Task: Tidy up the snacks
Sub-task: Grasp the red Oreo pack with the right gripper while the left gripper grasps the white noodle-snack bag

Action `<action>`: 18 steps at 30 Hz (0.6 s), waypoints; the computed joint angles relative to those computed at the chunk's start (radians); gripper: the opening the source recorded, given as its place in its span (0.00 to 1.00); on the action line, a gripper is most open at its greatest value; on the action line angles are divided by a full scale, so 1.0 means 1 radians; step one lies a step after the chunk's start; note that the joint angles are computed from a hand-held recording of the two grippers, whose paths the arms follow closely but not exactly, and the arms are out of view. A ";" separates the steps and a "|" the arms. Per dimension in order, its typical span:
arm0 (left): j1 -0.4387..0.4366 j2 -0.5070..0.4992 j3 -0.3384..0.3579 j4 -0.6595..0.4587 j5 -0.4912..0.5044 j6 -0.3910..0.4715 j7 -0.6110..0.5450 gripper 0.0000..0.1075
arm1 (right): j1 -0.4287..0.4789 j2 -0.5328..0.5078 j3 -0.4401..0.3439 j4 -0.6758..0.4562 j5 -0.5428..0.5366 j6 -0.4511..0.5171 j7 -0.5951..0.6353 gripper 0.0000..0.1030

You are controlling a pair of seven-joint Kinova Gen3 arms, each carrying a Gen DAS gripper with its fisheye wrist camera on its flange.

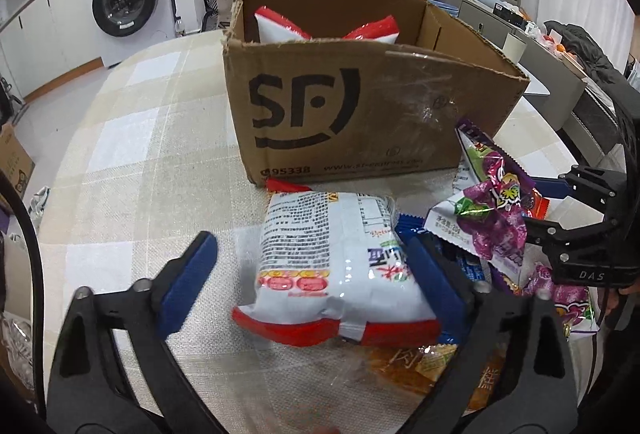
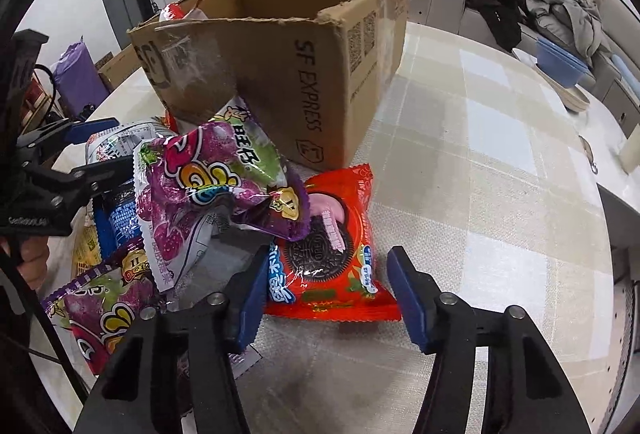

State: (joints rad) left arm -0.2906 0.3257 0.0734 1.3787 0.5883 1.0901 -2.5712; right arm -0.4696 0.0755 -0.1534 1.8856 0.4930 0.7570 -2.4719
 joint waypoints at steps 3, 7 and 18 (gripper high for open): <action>0.013 0.027 0.001 -0.023 -0.026 0.016 0.017 0.57 | -0.004 -0.008 -0.005 0.010 0.012 -0.017 0.008 0.45; 0.005 0.033 0.013 -0.015 -0.010 -0.001 -0.006 0.49 | -0.007 -0.018 -0.010 0.024 0.029 -0.029 0.003 0.43; -0.084 0.016 0.019 -0.016 0.131 0.053 -0.122 0.46 | 0.035 -0.126 -0.045 0.080 0.097 -0.044 -0.074 0.43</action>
